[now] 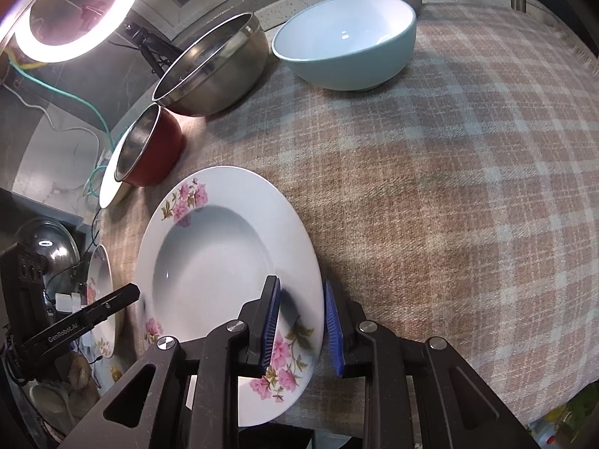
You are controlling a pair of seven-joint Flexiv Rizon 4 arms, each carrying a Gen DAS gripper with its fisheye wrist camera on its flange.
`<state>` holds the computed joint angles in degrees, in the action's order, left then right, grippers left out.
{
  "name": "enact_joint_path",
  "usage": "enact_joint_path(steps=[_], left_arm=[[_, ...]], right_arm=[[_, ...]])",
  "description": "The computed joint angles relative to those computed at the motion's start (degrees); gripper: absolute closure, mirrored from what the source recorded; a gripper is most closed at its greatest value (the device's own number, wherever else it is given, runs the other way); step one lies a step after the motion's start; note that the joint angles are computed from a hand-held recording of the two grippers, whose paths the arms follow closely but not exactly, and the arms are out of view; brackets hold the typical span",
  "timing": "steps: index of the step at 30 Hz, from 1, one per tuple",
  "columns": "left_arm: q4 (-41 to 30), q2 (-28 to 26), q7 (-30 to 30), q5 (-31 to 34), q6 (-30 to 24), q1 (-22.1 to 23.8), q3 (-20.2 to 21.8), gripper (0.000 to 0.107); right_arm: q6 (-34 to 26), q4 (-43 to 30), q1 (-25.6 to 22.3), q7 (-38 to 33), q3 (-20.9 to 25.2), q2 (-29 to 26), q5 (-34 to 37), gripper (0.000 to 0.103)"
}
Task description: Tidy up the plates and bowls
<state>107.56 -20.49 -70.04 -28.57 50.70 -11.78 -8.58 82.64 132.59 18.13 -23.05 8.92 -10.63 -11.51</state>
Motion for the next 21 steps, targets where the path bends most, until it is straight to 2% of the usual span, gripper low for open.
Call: enact_joint_path(steps=[4, 5, 10, 16, 21], left_arm=[[0.5, 0.7, 0.0, 0.4, 1.3, 0.1, 0.4, 0.093], [0.7, 0.9, 0.1, 0.3, 1.6, 0.2, 0.4, 0.093], [2.5, 2.6, 1.6, -1.0, 3.7, 0.8, 0.4, 0.092], [7.2, 5.5, 6.4, -9.0, 9.6, 2.1, -0.6, 0.092], [8.6, 6.9, 4.8, -8.9, 10.2, 2.6, 1.6, 0.092]], right_arm=[[-1.0, 1.7, 1.8, 4.9, -3.1, 1.8, -6.3, 0.08], [-0.9, 2.3, 2.0, 6.7, -3.8, 2.3, -8.2, 0.077], [-0.6, 4.4, 1.5, 17.2, -6.6, 4.3, -21.6, 0.073], [0.3, 3.5, -0.7, 26.1, -7.2, 4.4, -36.9, 0.065], [1.6, 0.8, -1.6, 30.8, -7.1, 2.7, -46.2, 0.065]])
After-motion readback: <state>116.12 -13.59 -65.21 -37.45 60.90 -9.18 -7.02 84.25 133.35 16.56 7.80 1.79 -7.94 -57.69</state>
